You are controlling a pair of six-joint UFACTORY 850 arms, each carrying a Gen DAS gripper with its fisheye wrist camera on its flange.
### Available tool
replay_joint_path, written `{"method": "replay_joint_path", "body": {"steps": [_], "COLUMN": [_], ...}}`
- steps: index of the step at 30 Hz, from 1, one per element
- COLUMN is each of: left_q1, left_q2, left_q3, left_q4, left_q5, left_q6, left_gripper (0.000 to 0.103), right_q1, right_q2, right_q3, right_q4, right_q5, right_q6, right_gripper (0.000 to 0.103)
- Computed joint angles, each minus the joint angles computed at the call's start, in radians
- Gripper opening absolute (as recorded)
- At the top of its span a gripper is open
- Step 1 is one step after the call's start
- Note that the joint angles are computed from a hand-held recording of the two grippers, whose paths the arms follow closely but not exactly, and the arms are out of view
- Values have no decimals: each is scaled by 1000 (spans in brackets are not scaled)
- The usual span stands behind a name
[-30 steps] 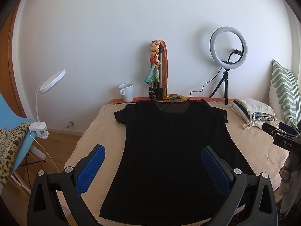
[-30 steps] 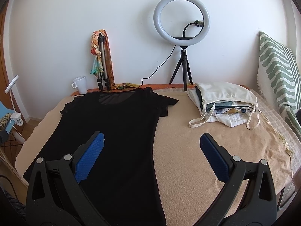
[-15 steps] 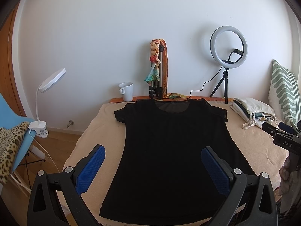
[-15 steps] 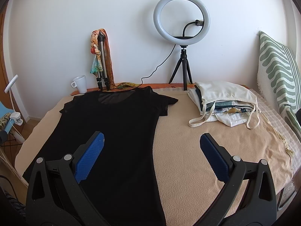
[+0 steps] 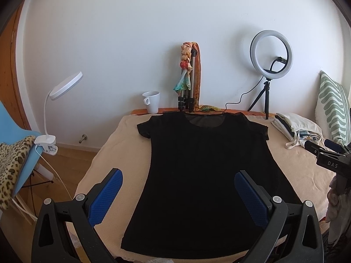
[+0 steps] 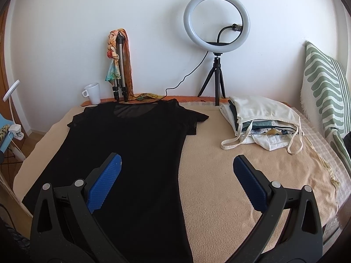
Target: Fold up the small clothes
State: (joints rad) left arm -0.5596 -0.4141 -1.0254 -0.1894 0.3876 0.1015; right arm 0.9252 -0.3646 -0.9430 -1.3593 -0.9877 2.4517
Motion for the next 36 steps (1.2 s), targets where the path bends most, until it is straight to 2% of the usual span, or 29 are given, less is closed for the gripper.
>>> {"method": "replay_joint_path", "body": {"steps": [2, 7, 11, 15, 17, 19, 21, 23, 25, 27, 28, 31, 33, 36], "left_q1": [8, 44, 92, 147, 171, 179, 182, 189, 204, 226, 234, 235, 237, 251], "left_q2": [0, -14, -18, -7, -9, -11, -18, -31, -48, -70, -79, -93, -99, -116], "left_q3": [5, 1, 16, 68, 80, 93, 103, 106, 106, 96, 91, 79, 74, 66], "left_q4": [-23, 35, 171, 311, 383, 388, 385, 443, 563, 740, 781, 761, 751, 811], "left_q5": [2, -30, -31, 44, 55, 50, 38, 28, 30, 56, 64, 40, 27, 35], "left_q6": [17, -54, -237, -438, -537, -557, -555, -620, -755, -934, -980, -970, -967, -1042], "left_gripper": [103, 103, 101, 95, 91, 82, 77, 69, 59, 53, 49, 48, 48, 48], "right_q1": [-5, -29, -41, -50, -63, -77, -98, -121, -150, -186, -203, -243, -259, -280], "right_q2": [-3, 0, -9, -14, -26, -48, -76, -106, -135, -167, -185, -243, -291, -365], "right_q3": [-11, -47, -98, -137, -172, -214, -263, -313, -364, -422, -453, -547, -620, -733], "right_q4": [6, -17, -62, -171, -197, -206, -216, -217, -209, -150, -113, -3, 92, 268], "right_q5": [12, 67, 57, 63, 101, 136, 190, 255, 345, 458, 516, 651, 678, 708], "right_q6": [-19, -62, -79, -76, -115, -158, -215, -266, -308, -372, -413, -532, -617, -777], "right_gripper": [103, 103, 103, 103, 103, 103, 103, 103, 103, 103, 103, 103, 103, 103]}}
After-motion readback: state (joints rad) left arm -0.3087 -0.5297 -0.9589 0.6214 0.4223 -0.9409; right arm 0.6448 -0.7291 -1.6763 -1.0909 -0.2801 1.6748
